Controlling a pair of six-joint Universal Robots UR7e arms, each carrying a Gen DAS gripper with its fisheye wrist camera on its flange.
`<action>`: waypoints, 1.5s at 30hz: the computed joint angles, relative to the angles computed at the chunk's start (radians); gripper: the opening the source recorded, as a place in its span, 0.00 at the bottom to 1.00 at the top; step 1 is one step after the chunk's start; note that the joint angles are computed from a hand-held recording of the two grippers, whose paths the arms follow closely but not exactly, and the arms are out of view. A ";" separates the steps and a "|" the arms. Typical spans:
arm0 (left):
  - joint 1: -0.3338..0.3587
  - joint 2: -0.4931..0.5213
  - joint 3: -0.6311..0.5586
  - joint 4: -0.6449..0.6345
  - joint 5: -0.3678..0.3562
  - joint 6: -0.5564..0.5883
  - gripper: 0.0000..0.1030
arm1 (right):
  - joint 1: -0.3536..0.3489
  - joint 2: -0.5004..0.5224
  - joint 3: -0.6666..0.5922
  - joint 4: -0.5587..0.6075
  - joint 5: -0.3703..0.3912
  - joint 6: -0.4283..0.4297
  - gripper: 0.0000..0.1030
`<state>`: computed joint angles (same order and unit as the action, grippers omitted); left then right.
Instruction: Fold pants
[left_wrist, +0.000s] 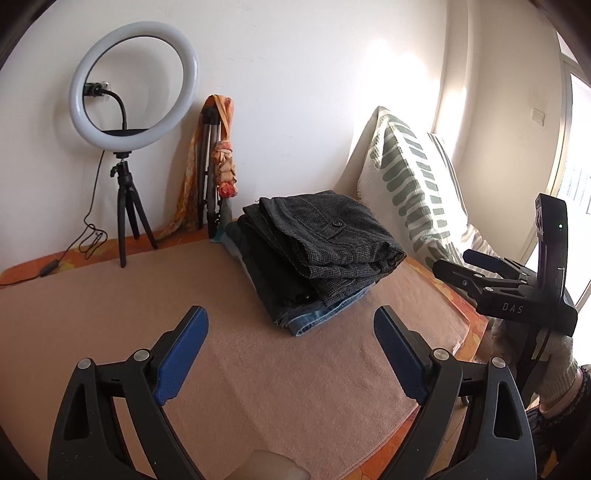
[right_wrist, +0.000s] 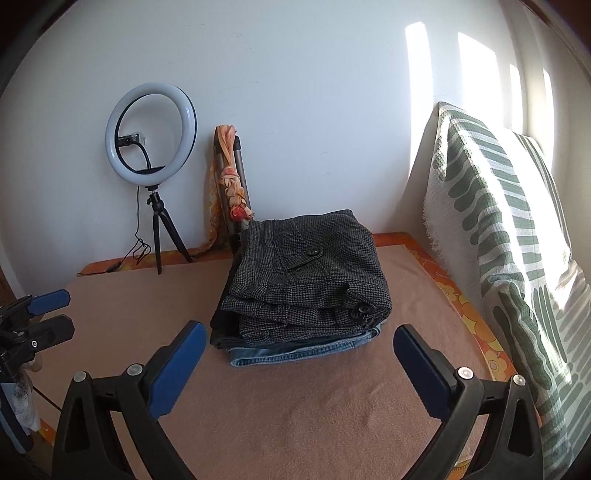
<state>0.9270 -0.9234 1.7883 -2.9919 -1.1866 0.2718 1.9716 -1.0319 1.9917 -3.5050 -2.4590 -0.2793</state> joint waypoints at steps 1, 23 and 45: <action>0.000 -0.003 0.010 -0.010 0.005 0.004 0.89 | 0.006 0.008 0.004 -0.017 -0.009 0.000 1.00; -0.014 -0.025 0.101 -0.082 0.070 0.042 0.89 | 0.025 0.081 0.020 -0.158 -0.008 -0.037 1.00; -0.010 -0.035 0.107 -0.071 0.070 0.019 0.89 | 0.024 0.089 0.019 -0.170 -0.017 -0.053 1.00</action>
